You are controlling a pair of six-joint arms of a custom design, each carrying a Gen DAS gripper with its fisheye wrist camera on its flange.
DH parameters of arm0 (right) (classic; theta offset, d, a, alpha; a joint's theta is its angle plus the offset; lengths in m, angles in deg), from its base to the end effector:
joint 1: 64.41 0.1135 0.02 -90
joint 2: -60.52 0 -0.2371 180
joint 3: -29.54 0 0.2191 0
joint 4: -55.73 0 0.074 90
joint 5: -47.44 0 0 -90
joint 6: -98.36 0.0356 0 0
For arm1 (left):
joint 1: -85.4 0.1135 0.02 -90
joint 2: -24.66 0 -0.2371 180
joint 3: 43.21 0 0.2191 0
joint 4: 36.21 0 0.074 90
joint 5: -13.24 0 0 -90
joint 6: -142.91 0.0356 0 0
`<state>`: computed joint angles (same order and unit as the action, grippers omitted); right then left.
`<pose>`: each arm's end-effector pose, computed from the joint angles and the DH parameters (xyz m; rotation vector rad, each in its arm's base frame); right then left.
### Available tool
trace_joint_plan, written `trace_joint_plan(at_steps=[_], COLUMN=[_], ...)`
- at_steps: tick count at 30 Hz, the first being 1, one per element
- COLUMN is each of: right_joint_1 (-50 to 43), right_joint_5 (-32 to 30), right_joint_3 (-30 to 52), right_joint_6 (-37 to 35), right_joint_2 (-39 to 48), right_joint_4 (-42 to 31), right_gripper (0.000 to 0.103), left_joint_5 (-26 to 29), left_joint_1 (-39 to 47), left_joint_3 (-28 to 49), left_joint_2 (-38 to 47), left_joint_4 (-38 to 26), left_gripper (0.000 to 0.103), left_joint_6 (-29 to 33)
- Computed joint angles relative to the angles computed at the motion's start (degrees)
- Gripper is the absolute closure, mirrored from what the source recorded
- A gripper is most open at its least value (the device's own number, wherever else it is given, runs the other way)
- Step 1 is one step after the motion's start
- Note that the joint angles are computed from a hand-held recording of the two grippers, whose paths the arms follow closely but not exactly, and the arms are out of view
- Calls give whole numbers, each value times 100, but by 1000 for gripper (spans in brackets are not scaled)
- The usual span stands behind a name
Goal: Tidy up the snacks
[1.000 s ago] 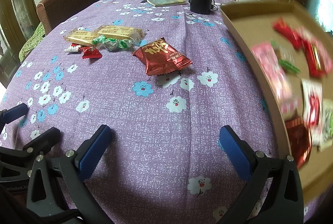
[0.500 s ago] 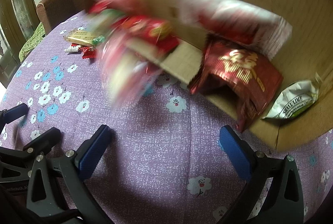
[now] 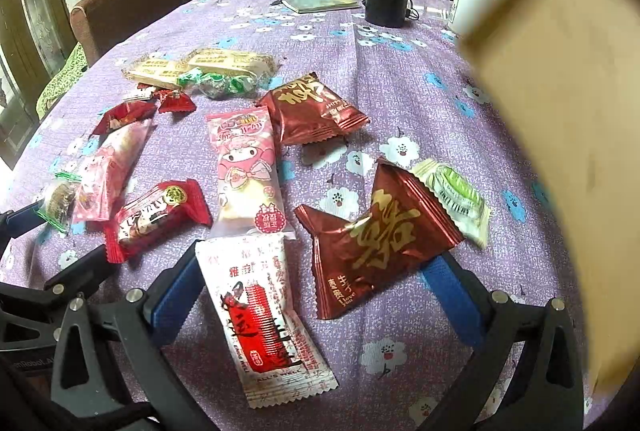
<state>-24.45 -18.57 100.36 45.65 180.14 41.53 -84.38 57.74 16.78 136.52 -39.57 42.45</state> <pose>0.2621 0.2008 0.0598 0.0698 2.5214 -0.0406 0.2731 -0.1378 0.0714 0.3255 2.5040 -0.0992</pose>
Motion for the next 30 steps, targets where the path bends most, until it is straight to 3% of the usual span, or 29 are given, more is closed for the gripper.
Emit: trace_joint_plan(at_steps=[26, 30], right_joint_1=[-6, 1], right_joint_5=[-2, -198], right_joint_3=[13, -158], right_joint_6=[25, -247], right_joint_2=[-1, -90], right_joint_4=[-23, 163], right_gripper=[0, 0], left_joint_5=[41, 234], left_joint_1=[31, 127], left_joint_3=[27, -323], left_joint_2=[16, -285], left_joint_4=[-26, 221], left_gripper=[1, 1], left_joint_6=[20, 31])
